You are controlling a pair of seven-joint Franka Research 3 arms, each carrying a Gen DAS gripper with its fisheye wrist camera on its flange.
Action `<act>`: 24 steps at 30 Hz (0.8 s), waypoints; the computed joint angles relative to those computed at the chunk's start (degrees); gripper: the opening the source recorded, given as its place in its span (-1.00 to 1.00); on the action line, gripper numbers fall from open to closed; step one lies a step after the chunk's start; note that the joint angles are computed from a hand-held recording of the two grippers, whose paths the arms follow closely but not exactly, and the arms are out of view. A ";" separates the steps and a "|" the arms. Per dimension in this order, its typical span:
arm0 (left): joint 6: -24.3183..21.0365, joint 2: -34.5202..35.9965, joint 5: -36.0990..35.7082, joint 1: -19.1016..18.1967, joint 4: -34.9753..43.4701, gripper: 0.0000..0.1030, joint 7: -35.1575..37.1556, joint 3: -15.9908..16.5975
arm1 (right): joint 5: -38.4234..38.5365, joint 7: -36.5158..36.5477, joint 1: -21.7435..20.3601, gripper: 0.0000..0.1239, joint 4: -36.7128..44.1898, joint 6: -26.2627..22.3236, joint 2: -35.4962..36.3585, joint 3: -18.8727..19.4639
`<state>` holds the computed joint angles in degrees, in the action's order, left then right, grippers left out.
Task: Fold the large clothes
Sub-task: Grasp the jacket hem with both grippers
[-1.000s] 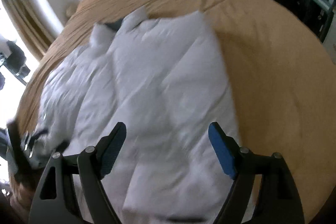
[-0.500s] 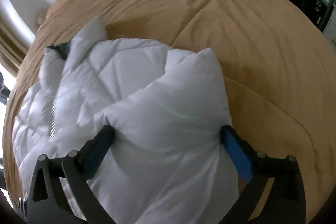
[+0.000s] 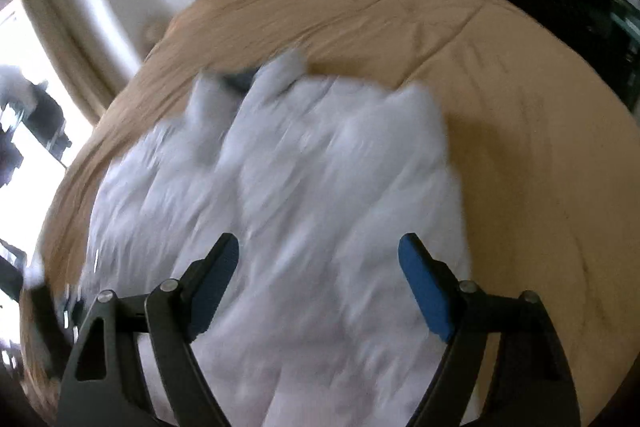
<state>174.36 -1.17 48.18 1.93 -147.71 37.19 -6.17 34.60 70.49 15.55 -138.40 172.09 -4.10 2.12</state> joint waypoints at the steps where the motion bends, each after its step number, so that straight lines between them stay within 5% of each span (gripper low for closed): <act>1: -0.06 0.01 0.19 0.02 0.06 1.00 -0.23 0.01 | -0.44 -0.06 0.18 0.33 -1.81 -0.08 -0.81 0.32; 6: -0.25 0.11 2.32 0.08 0.24 1.00 -2.16 0.00 | -26.39 17.38 -4.49 0.33 -6.33 -0.05 1.37 2.82; 11: 0.38 -0.11 0.66 0.06 -0.18 1.00 -0.06 0.29 | -24.34 15.18 -3.65 0.33 -6.11 -1.78 0.97 0.96; 13: -1.17 -2.14 -7.54 -0.88 -1.33 1.00 7.89 0.42 | -24.93 16.99 -3.87 0.33 -6.56 -2.63 -0.67 0.96; 15: -2.77 -5.36 -3.94 0.92 -2.17 1.00 4.75 -0.62 | -22.83 16.41 -3.31 0.34 -9.46 -2.02 -4.89 0.96; 19: -1.89 -13.17 -7.43 1.37 -7.66 1.00 11.36 1.55 | -31.18 21.41 -9.38 0.38 -12.98 -3.24 -10.07 3.73; 22: -2.95 -17.86 -12.84 -1.46 -12.22 0.99 22.11 5.35 | -24.86 14.78 -5.17 0.38 -15.72 -5.02 -12.52 -2.30; 24: -5.62 -20.92 -12.18 0.93 -14.78 0.99 23.73 3.29 | -13.05 4.82 0.73 0.38 -17.70 -7.98 -14.91 -9.72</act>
<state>168.75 -22.09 36.00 2.86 -162.50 60.92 -2.87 21.56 75.31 16.28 -156.10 164.11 -19.01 -7.61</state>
